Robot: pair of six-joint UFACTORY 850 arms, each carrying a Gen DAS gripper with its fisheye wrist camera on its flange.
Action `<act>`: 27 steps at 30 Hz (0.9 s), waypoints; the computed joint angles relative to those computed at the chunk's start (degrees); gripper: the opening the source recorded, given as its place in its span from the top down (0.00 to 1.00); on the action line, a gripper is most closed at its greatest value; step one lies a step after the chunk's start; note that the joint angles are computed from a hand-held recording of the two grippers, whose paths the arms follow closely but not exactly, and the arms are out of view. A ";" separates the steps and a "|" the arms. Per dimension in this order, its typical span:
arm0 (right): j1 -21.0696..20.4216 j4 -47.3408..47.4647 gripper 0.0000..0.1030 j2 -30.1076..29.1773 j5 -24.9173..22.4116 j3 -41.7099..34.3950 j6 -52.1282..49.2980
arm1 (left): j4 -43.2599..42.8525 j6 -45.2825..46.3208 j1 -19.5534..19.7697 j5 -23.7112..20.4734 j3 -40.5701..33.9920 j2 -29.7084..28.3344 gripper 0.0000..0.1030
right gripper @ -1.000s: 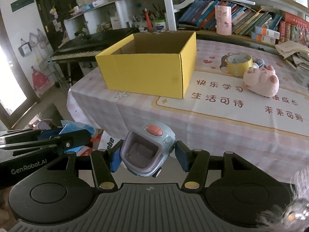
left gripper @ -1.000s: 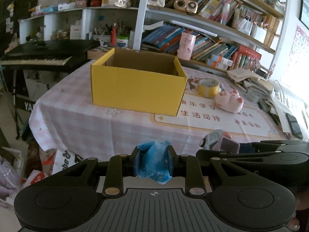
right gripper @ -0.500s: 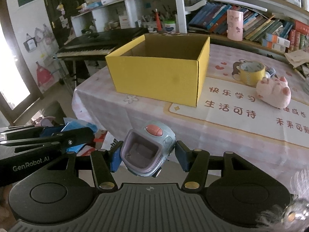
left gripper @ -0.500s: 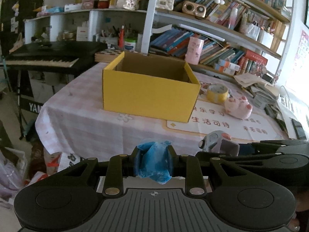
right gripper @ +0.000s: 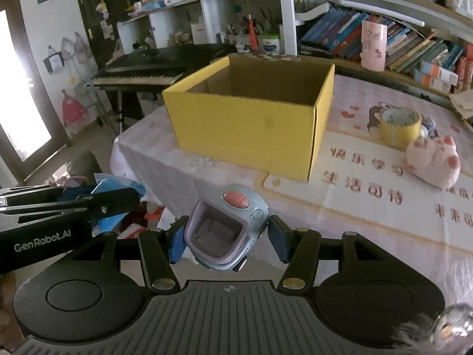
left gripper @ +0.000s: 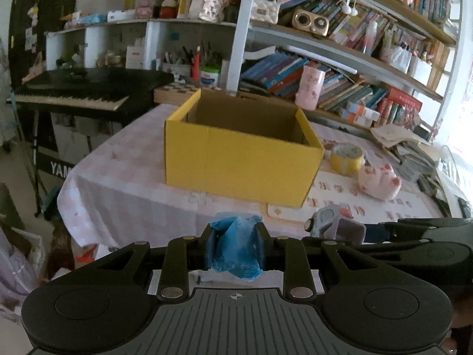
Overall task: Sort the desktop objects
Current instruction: 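Carry the blue block and grey toy car with both grippers toward the yellow box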
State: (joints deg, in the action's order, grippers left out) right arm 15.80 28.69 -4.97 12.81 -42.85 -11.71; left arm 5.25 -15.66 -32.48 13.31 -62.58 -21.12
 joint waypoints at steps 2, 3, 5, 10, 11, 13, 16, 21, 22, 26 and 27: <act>-0.73 -2.64 0.48 -0.82 -0.18 -1.09 1.38 | -1.33 1.74 -0.01 0.31 -1.44 -0.91 0.75; -1.04 -3.84 0.48 -1.19 0.02 -1.57 1.95 | -2.83 3.89 -0.14 0.55 -2.27 -1.44 0.75; -1.73 -6.76 0.48 -1.76 1.01 -2.36 3.71 | -5.63 8.19 -0.49 0.85 -3.84 -2.39 0.75; -4.33 -13.93 0.48 -3.16 3.32 -4.54 8.97 | -10.36 14.66 -1.13 1.09 -8.68 -5.24 0.75; -4.94 -15.72 0.48 -3.49 3.41 -5.07 10.66 | -10.68 15.13 -1.16 1.00 -9.71 -5.83 0.75; -5.98 -18.33 0.48 -4.19 3.48 -6.19 12.52 | -11.02 15.66 -1.11 0.92 -11.44 -6.86 0.75; -7.47 -22.79 0.48 -5.43 3.55 -8.06 15.99 | -12.85 17.69 -0.94 0.22 -14.74 -8.86 0.75; -9.61 -29.92 0.48 -7.93 3.65 -12.10 21.40 | -21.10 26.25 -0.67 -1.01 -20.83 -12.69 0.75; -10.00 -31.20 0.48 -8.52 3.80 -12.97 22.15 | -23.03 28.12 -0.64 -1.20 -21.91 -13.35 0.75; -11.64 -37.19 0.48 -11.29 3.91 -16.90 25.85 | -29.64 35.33 -0.36 -2.83 -27.22 -16.54 0.75; -12.02 -38.76 0.48 -12.13 3.63 -18.03 26.74 | -31.49 37.37 -0.30 -3.21 -28.46 -17.32 0.75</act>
